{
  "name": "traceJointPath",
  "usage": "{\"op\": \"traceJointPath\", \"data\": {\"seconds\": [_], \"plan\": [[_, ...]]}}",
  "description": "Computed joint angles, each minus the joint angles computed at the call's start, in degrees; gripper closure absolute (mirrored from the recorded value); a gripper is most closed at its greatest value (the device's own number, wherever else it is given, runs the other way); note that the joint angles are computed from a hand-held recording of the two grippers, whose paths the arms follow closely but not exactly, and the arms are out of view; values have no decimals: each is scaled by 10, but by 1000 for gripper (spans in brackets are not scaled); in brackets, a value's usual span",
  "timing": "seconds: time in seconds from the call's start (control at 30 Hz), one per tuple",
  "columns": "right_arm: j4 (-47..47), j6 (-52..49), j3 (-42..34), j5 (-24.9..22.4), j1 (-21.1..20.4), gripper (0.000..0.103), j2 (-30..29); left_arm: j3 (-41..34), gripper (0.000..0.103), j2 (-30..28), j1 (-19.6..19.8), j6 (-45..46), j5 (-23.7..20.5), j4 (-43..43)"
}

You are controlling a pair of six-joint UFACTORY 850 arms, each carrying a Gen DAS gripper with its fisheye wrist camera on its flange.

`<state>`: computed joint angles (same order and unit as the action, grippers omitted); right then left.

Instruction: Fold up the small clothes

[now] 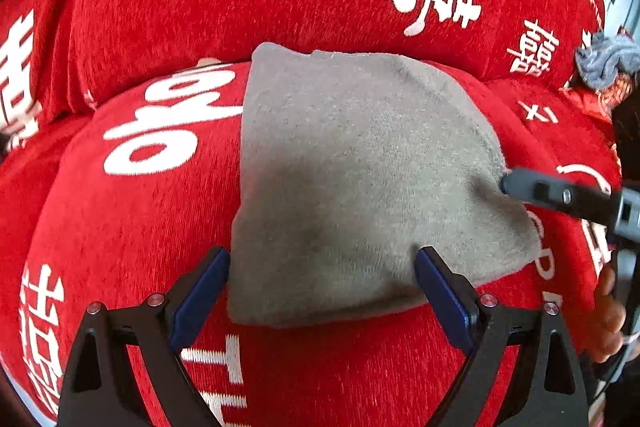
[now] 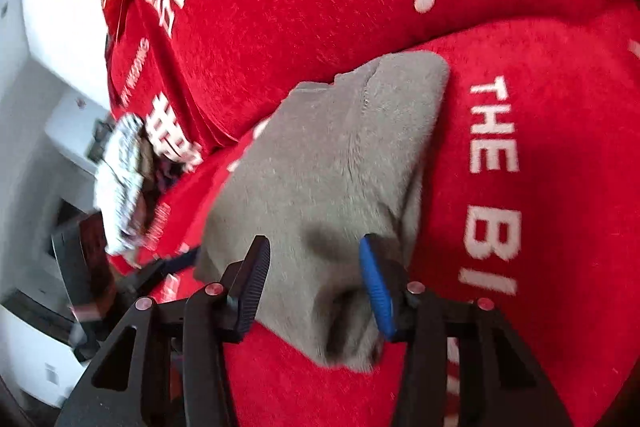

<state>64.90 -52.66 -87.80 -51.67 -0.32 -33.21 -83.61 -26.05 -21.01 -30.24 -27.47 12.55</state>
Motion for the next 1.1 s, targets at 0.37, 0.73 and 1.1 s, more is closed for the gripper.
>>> {"op": "traceJointPath", "data": {"seconds": [0.37,0.73,1.1], "plan": [[-67,-32,11,124,44,33,56,-36,9,-23,12,-72,-10,93],[-294,259,-111,168,57,32,-34,-84,1,-57,67,144,-6,-166],[-157,261,-129,52,16,26,-66,-211,1,-169,121,361,-155,-496]]}}
